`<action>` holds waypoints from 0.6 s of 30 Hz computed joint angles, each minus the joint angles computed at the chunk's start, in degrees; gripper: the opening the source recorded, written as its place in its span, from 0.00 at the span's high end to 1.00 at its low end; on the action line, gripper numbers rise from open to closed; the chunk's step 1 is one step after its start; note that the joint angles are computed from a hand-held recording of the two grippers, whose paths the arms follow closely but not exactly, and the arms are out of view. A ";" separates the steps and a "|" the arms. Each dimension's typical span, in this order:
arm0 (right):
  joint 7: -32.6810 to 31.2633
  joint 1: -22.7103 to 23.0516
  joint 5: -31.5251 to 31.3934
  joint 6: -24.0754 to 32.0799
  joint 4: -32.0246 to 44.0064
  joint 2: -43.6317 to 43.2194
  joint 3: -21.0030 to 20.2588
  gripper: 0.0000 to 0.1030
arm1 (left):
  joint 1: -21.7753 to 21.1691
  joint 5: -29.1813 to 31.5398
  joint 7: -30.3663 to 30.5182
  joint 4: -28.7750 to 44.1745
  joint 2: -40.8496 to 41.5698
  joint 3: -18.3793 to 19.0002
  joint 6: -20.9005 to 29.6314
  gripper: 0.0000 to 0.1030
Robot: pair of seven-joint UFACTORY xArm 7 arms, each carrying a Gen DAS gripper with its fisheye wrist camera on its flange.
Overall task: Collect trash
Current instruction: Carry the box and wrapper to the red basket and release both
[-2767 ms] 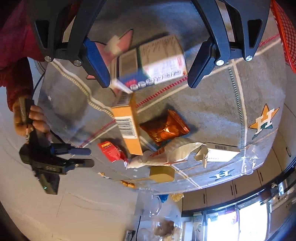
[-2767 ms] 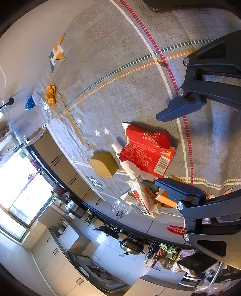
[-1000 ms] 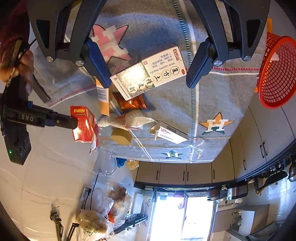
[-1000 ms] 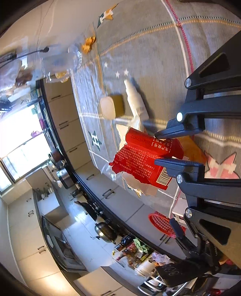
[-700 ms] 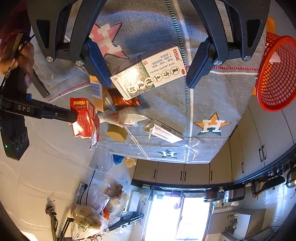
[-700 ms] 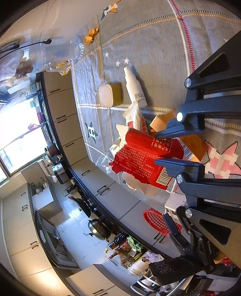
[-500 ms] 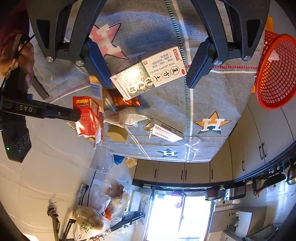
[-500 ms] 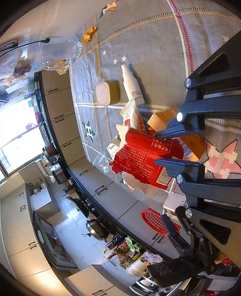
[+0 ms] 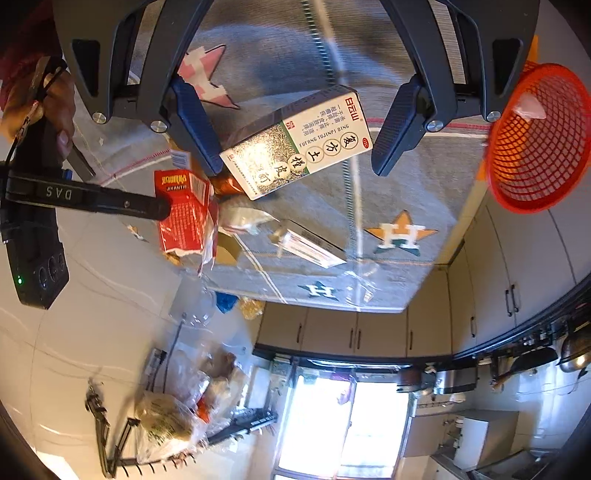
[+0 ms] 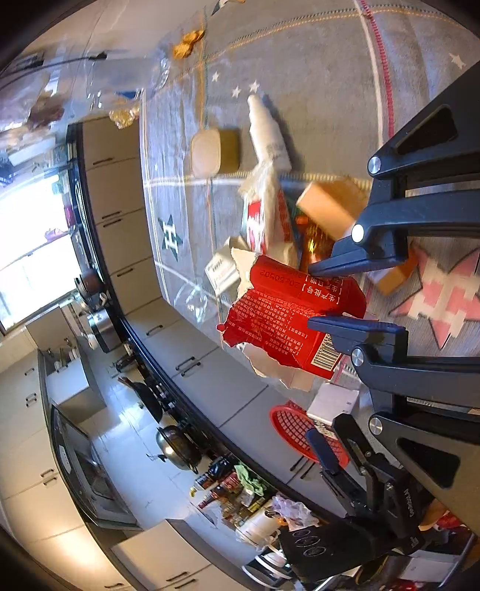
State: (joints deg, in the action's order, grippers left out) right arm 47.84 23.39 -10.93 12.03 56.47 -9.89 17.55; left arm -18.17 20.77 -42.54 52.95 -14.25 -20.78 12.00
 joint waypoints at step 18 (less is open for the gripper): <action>-10.14 14.85 -0.19 13.47 38.58 30.32 -3.35 0.77 | 11.50 -6.69 3.43 -14.54 -17.44 5.47 0.40 0.21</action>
